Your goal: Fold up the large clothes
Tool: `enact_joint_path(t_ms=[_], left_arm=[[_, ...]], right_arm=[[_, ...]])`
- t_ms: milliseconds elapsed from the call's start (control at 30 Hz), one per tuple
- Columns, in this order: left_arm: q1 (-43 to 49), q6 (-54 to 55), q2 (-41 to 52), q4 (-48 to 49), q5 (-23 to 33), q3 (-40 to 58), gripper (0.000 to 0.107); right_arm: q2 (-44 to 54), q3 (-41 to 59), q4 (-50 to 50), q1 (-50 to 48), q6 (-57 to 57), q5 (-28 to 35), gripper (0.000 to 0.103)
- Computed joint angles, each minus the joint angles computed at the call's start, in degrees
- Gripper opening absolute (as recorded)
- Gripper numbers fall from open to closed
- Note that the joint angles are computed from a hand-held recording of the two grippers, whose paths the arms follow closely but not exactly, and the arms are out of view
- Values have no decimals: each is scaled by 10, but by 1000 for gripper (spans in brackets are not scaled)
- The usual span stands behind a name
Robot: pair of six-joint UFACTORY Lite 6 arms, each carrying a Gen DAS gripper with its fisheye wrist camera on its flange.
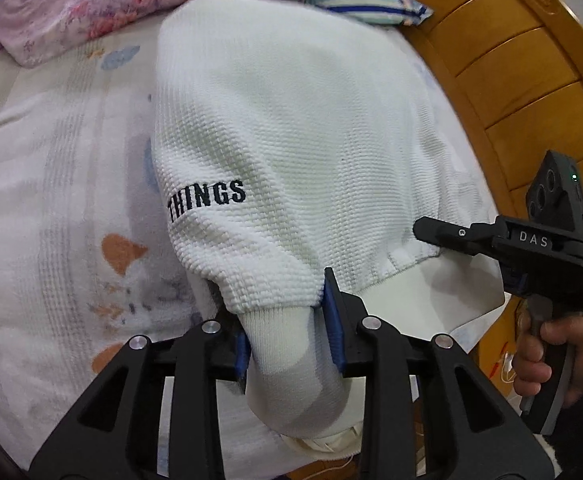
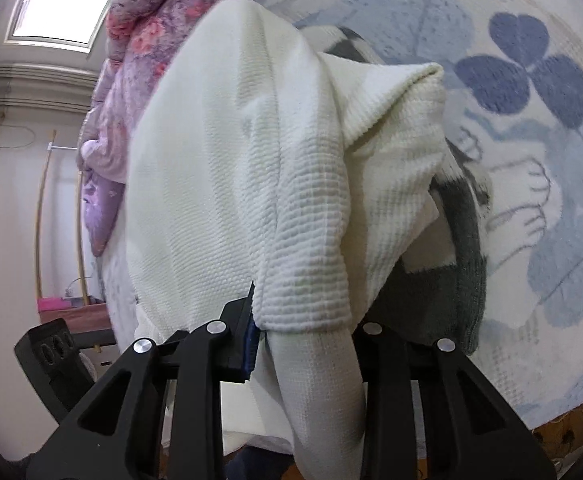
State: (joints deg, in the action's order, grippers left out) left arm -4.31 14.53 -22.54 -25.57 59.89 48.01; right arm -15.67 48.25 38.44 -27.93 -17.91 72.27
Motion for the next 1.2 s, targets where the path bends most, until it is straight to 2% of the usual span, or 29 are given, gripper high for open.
enact_joint_path(t_ms=[33,67,100,133,200,333,467,567,667,767,867,933,1000,1067,1200], left_arm=[[-1,-8,-3,0,5,-6,39],[9,-5,5,-7,17,-11,62],[10,-11,8,-2,26,-12,81],[7,-18,-5,8,22,-17,83],[5,-16,-25,24,18,-21,90],[21,-28,-36,55,49,-16,90],[78,-5,-42,60,71,-18,90],[139,20,-46,61,97,-8,90],[220,50,-36,54,133,25,90],[294,78,3,42,152,72,90],[352,103,40,39,160,117,92],[371,108,64,42,165,147,93],[388,114,87,46,169,171,94],[402,131,111,56,167,194,95],[466,185,154,58,175,242,97]], right_arm=[[1,-3,-15,5,14,-11,35],[1,-5,-32,9,29,-21,40],[-2,-6,-52,12,47,-30,42],[-4,-5,-67,15,61,-35,50],[-9,-4,-93,21,71,-38,52],[-20,10,-194,115,145,-79,58],[12,30,-302,229,256,-107,59],[39,62,-360,287,314,-95,63],[40,103,-414,343,352,-52,63],[59,199,-499,460,435,30,65],[104,317,-518,547,481,96,66],[140,381,-517,605,509,119,74],[223,495,-520,677,527,147,77],[306,612,-527,721,526,187,82],[451,810,-545,793,527,245,85]])
